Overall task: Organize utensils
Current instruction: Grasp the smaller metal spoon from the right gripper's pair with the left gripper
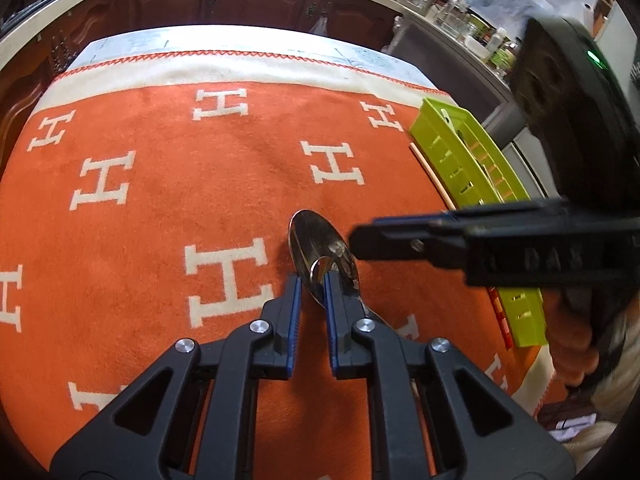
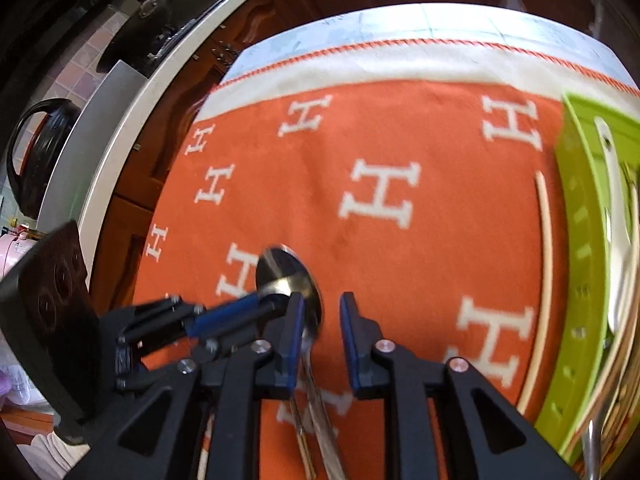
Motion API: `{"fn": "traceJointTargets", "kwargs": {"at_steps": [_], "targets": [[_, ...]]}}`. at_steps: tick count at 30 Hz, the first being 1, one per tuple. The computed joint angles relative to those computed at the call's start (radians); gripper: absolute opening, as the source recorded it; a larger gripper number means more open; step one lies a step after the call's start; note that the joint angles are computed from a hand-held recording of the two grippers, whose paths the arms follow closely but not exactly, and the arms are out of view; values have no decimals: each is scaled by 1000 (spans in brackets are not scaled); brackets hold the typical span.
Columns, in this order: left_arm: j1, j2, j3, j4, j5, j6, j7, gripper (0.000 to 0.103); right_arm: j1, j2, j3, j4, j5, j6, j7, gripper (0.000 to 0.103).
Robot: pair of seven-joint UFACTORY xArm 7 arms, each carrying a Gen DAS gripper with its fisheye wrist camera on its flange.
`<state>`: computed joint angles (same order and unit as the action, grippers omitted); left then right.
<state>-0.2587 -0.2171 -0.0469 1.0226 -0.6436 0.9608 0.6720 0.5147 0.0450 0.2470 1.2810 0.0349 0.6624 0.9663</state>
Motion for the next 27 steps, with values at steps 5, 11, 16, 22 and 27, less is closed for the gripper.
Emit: {"fn": "traceJointTargets", "kwargs": {"at_steps": [5,11,16,22,27], "targets": [[2,15,13,13,-27,35,56,9,-13,37,1,14,90,-29,-113,20],[20,39,9,39,-33,72,70,9,-9,39,5,-11,152,-109,-195,15],[34,39,2,51,-9,90,64,9,9,13,-4,-12,14,-85,-107,4],[27,3,0,21,20,78,66,8,6,-33,-3,-43,-105,-68,9,2],[27,24,5,49,23,113,22,8,6,-58,11,-50,-165,-51,45,2]]}}
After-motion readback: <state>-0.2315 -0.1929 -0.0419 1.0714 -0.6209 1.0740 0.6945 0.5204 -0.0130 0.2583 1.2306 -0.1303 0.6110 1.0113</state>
